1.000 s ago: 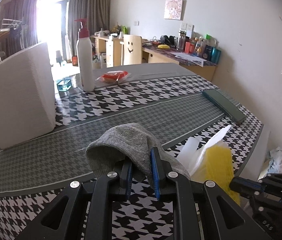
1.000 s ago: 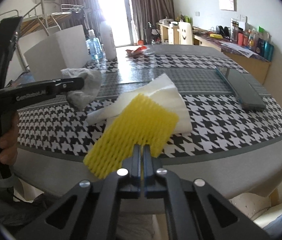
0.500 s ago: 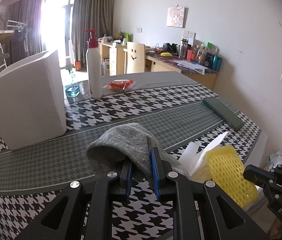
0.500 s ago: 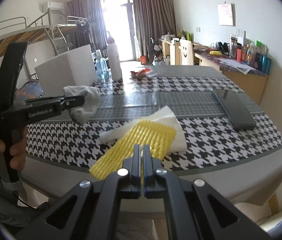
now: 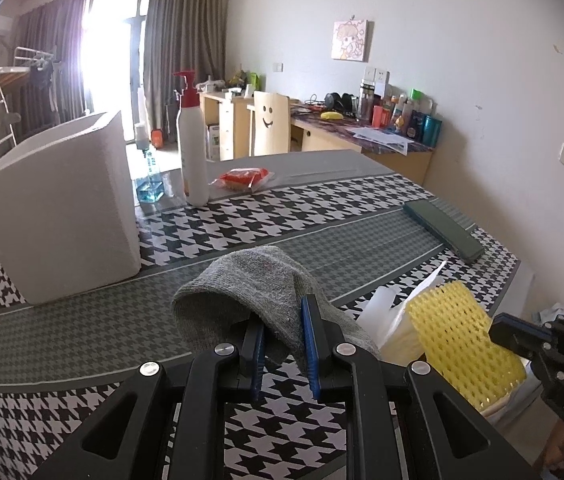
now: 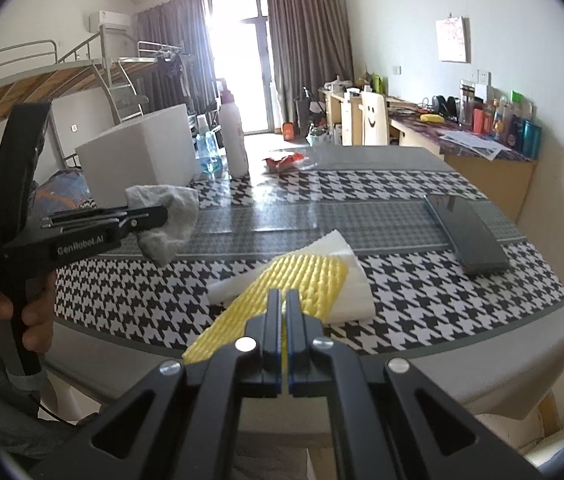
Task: Organize soft objects
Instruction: 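Lift and carry the sock and foam net with both tools over the foam box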
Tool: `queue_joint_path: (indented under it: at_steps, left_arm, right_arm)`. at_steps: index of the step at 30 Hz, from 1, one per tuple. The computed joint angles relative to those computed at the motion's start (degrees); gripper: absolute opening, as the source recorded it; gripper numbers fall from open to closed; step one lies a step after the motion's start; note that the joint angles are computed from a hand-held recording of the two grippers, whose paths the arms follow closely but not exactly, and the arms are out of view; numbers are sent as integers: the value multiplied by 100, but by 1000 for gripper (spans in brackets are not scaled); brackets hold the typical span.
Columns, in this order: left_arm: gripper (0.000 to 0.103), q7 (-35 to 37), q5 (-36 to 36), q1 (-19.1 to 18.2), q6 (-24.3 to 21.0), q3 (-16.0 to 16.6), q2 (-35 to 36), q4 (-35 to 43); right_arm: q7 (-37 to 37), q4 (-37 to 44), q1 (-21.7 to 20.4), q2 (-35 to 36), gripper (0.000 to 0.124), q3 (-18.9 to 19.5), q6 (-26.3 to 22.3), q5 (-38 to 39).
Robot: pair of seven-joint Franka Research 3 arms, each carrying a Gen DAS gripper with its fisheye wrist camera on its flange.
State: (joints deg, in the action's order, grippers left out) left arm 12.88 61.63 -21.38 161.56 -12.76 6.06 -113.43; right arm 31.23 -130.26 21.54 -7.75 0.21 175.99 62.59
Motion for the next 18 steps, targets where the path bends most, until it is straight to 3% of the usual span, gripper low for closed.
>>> queue_joint_path:
  at_steps: [10, 18]
  left_arm:
    - [18, -215, 241, 34, -3, -24, -173, -132]
    - [18, -351, 481, 141, -127, -100, -367, -251]
  right_arm:
    - [-833, 174, 200, -97, 3, -70, 70, 731]
    - [-1125, 461, 103, 97, 3, 45, 38, 974]
